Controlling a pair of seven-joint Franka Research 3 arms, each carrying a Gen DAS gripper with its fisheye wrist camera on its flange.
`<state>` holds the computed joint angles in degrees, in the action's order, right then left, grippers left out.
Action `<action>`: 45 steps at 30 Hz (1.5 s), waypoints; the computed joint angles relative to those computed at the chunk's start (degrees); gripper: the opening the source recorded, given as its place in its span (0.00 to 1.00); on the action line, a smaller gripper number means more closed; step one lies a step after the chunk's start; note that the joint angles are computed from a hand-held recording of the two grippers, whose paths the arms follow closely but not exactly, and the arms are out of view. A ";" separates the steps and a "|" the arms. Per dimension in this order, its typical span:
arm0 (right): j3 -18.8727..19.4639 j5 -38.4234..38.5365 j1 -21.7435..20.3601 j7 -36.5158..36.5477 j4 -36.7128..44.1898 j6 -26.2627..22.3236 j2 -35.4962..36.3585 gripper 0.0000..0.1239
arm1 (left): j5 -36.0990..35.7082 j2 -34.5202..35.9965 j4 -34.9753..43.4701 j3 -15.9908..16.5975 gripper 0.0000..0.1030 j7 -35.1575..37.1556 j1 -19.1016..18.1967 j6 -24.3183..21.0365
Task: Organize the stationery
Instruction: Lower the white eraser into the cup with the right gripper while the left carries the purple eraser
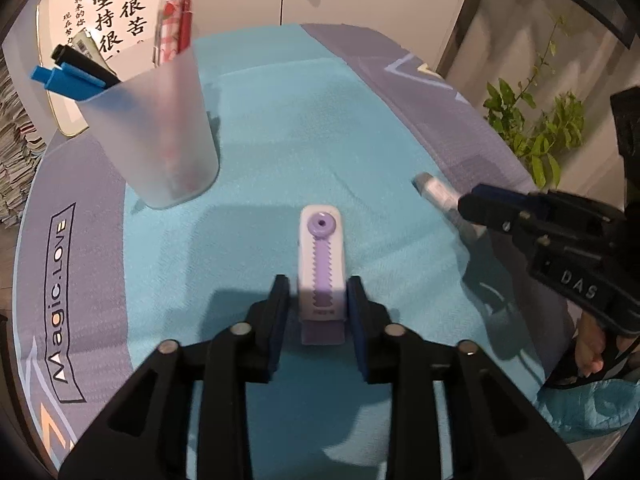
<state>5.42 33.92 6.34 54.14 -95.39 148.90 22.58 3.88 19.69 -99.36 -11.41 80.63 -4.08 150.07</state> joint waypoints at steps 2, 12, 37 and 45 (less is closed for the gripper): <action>-0.86 -1.87 0.72 1.80 0.66 -0.41 0.21 0.16 | -1.50 0.43 0.62 -0.49 0.37 0.49 0.64 0.64; -5.19 -19.15 6.46 14.07 11.71 -7.78 7.04 0.30 | 0.69 6.22 9.33 -0.04 0.23 0.54 -1.09 -3.75; 1.24 -4.55 2.85 7.20 2.40 5.42 -2.87 0.14 | 7.38 -6.83 -8.56 2.74 0.23 -8.32 0.19 14.90; 2.14 -2.43 4.77 5.49 4.40 6.09 -3.03 0.14 | 5.99 -10.62 -14.39 3.11 0.23 -9.59 2.42 18.71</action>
